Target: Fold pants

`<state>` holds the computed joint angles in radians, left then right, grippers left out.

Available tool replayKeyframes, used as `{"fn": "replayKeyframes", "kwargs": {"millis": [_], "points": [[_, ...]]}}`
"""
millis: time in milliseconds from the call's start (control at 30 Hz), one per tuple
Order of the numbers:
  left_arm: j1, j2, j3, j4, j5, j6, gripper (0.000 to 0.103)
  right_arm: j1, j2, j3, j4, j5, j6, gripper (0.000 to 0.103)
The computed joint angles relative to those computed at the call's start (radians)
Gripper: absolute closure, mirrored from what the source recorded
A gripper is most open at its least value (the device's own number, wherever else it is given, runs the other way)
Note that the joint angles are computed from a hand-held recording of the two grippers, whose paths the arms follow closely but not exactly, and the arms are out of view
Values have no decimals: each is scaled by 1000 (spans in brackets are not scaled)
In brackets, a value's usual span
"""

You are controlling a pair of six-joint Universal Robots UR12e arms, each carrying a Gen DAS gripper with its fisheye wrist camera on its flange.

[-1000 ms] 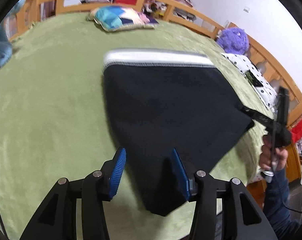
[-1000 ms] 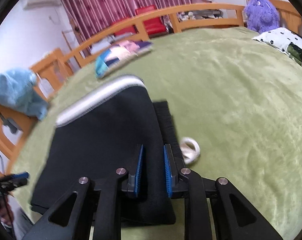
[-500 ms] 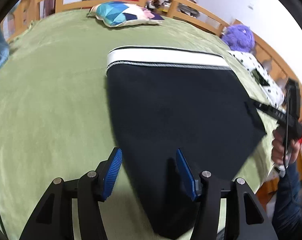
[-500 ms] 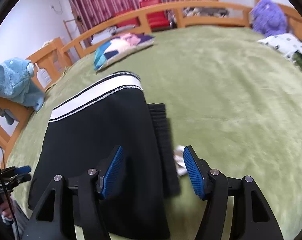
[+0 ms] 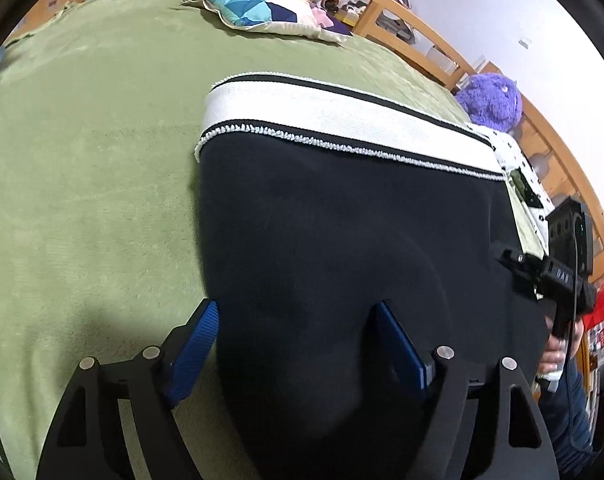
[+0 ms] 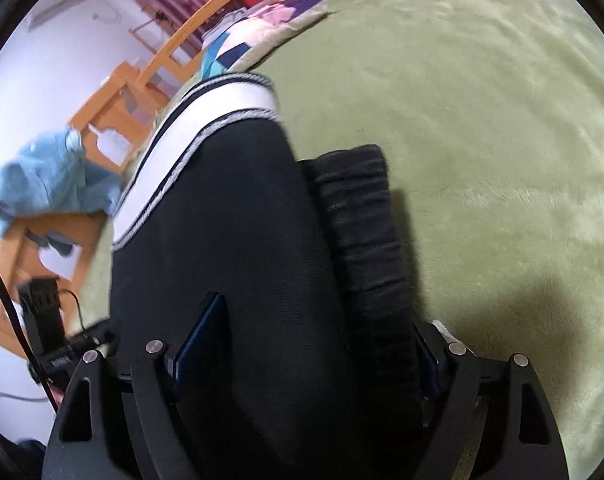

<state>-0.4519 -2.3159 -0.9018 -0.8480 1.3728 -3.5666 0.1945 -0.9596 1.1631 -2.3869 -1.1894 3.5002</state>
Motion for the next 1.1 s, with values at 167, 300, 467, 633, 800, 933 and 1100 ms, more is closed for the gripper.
{"fn": "replayKeyframes", "kwargs": {"millis": [167,300,467,633,800,933,1100], "points": [[4,19,-14,38,-11,41,86,19,-22,8,-23,-72,42,54],[18,60,-50,90,-34,51,93,51,-53,23,-79,-153,113,66],[39,119,-112,122,-12,64,93,123,-65,0,-159,-256,172,71],[84,218,-223,131,60,82,93,156,-44,-13,-207,-120,260,73],[122,270,-300,77,77,90,89,175,16,-41,-222,17,321,73],[101,251,-301,31,194,116,76,190,33,-58,-143,-105,255,59],[89,253,-303,-1,210,142,53,194,-6,-42,-40,-183,156,42]]}}
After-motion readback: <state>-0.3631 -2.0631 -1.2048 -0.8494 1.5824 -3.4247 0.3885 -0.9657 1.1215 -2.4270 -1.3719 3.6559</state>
